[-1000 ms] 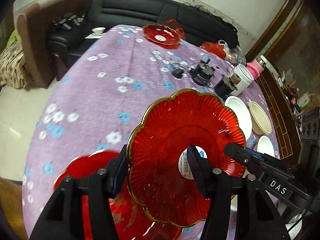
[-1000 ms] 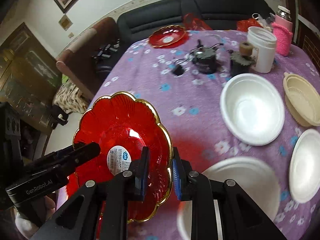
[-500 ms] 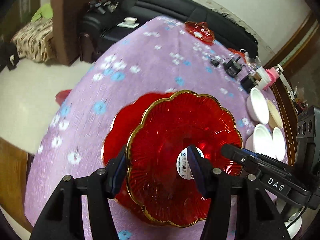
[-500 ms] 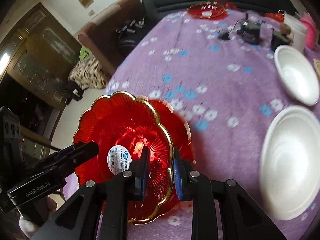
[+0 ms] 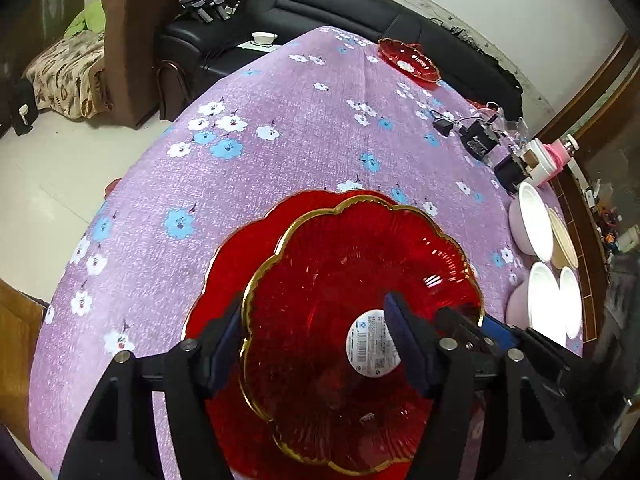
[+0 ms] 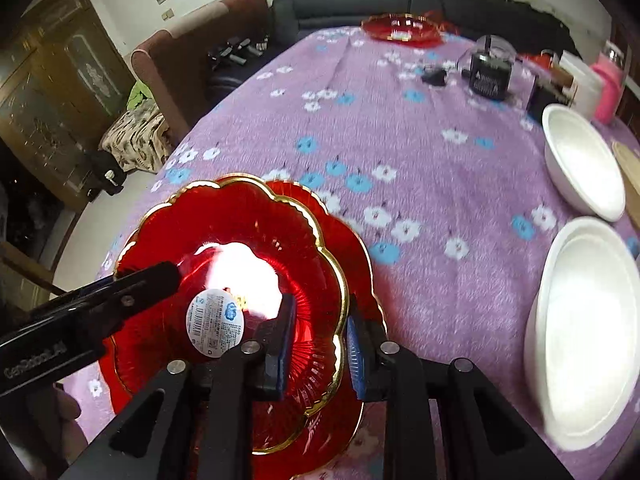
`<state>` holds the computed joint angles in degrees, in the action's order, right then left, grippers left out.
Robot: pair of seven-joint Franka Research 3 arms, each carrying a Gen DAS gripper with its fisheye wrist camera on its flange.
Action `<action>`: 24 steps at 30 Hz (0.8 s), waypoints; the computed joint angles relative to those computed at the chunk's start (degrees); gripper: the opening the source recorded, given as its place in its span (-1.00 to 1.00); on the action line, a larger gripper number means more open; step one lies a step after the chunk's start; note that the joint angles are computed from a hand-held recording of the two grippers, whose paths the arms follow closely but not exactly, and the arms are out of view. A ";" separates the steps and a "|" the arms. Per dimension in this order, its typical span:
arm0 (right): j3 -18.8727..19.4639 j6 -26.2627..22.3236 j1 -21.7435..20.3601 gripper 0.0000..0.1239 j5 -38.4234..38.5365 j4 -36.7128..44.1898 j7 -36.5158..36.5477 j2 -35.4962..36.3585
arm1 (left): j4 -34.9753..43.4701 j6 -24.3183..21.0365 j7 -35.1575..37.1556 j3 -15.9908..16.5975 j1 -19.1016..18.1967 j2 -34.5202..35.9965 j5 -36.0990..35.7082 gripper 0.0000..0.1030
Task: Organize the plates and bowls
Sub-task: 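Carry the red plate onto the other red plates and open the right tool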
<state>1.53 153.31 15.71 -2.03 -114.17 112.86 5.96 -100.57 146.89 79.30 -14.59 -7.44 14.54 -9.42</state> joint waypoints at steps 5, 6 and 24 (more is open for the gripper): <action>-0.07 1.08 0.33 -0.43 -2.21 -0.92 0.30 -0.54 | 0.13 -0.59 0.43 -0.46 0.59 0.57 -1.68 0.39; -0.08 1.47 0.45 -0.38 -3.00 -1.14 0.48 -0.60 | -0.37 -0.02 1.06 -0.67 0.84 0.26 -2.49 0.40; 4.02 20.05 -6.72 0.30 -34.83 -16.51 29.59 -15.77 | -8.65 -5.24 49.89 -2.68 7.82 -10.97 -66.07 0.80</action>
<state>5.54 173.36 8.99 -36.86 -130.68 142.45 -9.81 -109.22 141.65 129.19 -17.26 0.38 3.57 -75.49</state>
